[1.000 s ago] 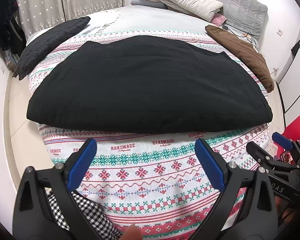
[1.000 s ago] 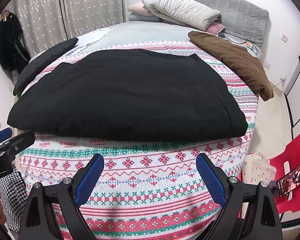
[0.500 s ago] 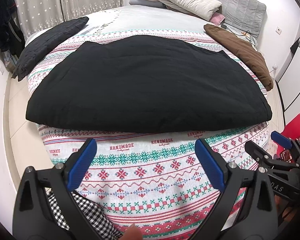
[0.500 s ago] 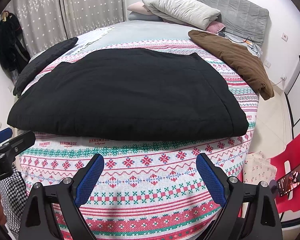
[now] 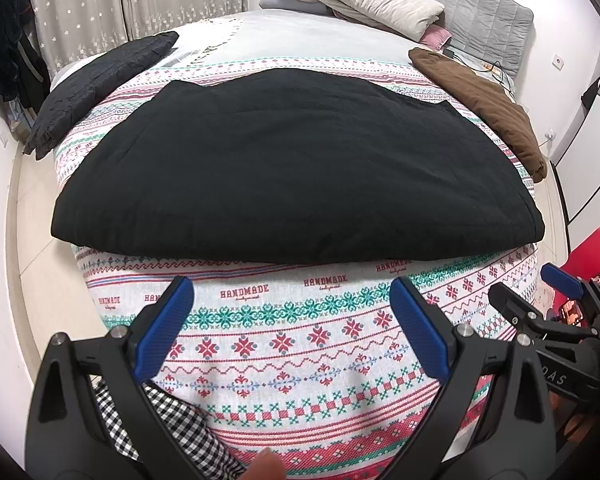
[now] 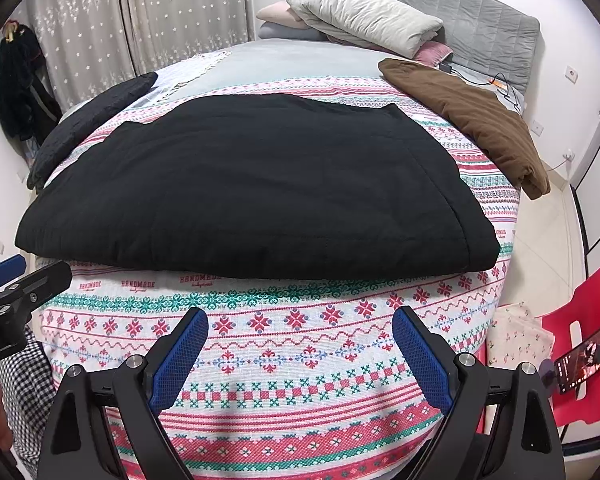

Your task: Fold large clothes

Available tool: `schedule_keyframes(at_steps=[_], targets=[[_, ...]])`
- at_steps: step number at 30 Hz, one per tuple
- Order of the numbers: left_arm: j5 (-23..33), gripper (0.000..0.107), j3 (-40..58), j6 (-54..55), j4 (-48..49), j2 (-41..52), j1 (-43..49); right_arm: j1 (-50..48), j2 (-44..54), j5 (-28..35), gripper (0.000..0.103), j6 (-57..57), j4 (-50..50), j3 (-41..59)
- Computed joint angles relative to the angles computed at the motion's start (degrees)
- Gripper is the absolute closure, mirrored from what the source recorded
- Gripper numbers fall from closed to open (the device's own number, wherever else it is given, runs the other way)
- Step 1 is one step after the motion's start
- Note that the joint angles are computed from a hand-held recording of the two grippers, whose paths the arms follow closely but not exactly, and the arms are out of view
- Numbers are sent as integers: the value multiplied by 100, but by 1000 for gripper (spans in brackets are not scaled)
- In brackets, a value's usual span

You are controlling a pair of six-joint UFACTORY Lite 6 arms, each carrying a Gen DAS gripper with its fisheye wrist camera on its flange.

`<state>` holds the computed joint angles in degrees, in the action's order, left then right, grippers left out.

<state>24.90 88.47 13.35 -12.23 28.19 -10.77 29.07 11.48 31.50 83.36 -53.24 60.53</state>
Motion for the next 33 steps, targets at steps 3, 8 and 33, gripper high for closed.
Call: schedule_keyframes(at_steps=[3, 8, 33], targets=[[2, 9, -1, -9, 2, -2, -2, 12, 32, -1, 9, -34, 32, 28], [3, 9, -3, 25, -17, 0, 16, 29, 37, 2, 9, -29, 34, 39], [-39, 9, 23, -205, 291, 230, -22, 33, 241, -68, 9, -67, 116, 158]])
